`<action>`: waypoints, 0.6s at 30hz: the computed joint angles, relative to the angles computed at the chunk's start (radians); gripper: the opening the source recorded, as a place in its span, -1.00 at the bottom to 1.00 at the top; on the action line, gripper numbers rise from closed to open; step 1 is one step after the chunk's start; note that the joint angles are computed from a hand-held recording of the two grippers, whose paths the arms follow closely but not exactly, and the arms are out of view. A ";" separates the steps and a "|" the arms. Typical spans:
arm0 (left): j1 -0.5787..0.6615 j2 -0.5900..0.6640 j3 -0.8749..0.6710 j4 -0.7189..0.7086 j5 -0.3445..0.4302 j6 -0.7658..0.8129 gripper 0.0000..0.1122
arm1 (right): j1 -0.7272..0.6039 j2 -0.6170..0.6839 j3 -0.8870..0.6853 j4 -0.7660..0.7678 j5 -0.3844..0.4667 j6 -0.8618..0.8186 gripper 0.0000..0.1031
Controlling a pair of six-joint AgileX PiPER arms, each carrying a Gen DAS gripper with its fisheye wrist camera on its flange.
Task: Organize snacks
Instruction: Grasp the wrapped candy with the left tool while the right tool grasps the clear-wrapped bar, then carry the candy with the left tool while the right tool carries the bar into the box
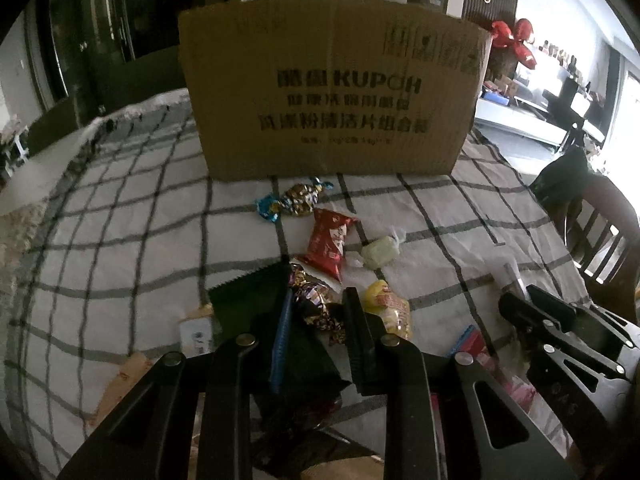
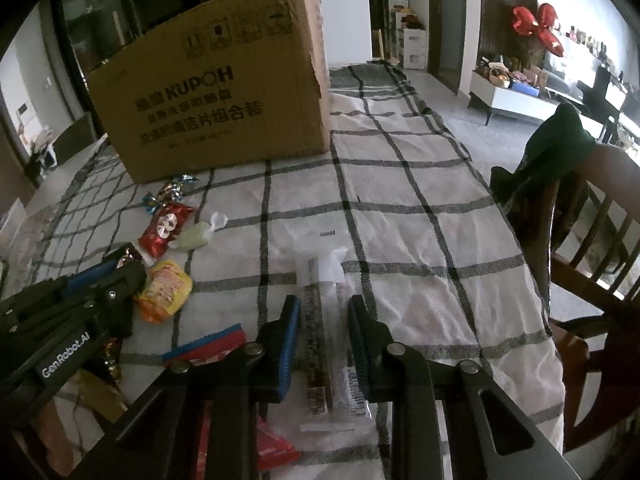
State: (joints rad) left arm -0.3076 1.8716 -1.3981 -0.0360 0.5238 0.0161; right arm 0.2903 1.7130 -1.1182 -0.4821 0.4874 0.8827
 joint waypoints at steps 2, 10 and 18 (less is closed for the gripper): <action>0.000 -0.014 0.004 0.007 0.002 -0.008 -0.55 | 0.004 -0.009 0.004 -0.004 0.000 0.003 -0.53; -0.021 -0.100 0.043 0.129 -0.021 -0.097 -0.55 | 0.031 -0.081 0.028 -0.079 0.010 0.083 -0.56; -0.025 -0.173 0.045 0.202 -0.030 -0.134 -0.55 | 0.062 -0.147 0.003 -0.130 0.029 0.109 -0.56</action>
State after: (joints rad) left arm -0.3325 1.6989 -1.3526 0.1663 0.4936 -0.1177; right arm 0.3525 1.5664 -1.1148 -0.6123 0.5161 0.9917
